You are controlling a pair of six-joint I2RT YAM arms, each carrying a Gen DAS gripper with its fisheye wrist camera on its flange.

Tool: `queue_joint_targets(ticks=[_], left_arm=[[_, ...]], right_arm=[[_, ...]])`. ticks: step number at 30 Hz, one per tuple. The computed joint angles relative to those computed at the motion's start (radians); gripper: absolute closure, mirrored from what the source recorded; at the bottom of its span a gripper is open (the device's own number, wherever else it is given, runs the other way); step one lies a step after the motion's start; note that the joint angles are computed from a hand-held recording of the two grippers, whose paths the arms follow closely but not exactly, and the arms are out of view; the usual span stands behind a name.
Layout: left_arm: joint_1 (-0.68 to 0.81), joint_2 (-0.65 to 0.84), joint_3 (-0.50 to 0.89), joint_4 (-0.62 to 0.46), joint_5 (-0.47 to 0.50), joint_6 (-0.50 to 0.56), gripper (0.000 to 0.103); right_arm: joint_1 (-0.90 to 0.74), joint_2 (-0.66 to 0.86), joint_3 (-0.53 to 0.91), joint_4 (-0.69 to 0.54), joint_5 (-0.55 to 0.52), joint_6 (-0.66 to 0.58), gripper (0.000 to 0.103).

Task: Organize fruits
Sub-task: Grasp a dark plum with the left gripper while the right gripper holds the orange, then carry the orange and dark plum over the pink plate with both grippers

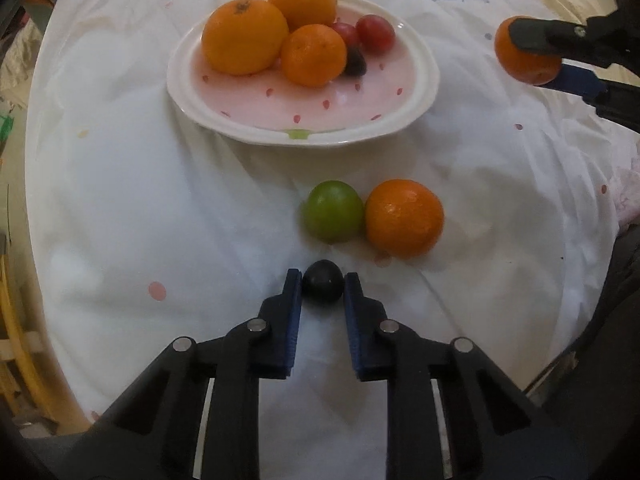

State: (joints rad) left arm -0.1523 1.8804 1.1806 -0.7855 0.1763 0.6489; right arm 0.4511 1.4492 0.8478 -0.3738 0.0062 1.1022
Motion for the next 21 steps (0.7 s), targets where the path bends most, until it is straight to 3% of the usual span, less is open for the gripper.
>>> queue_joint_targets(ticks=[7, 14, 21], left_arm=[[0.04, -0.008, 0.041, -0.043, 0.035, -0.034, 0.086], [0.123, -0.076, 0.085, -0.036, 0.145, -0.068, 0.086], [0.091, -0.031, 0.264, -0.055, 0.145, -0.117, 0.086]], right_arm=[[-0.008, -0.019, -0.019, 0.007, -0.007, 0.014, 0.058], [-0.027, -0.054, -0.046, 0.039, -0.017, 0.032, 0.058], [-0.072, -0.048, 0.019, 0.047, -0.041, -0.035, 0.058]])
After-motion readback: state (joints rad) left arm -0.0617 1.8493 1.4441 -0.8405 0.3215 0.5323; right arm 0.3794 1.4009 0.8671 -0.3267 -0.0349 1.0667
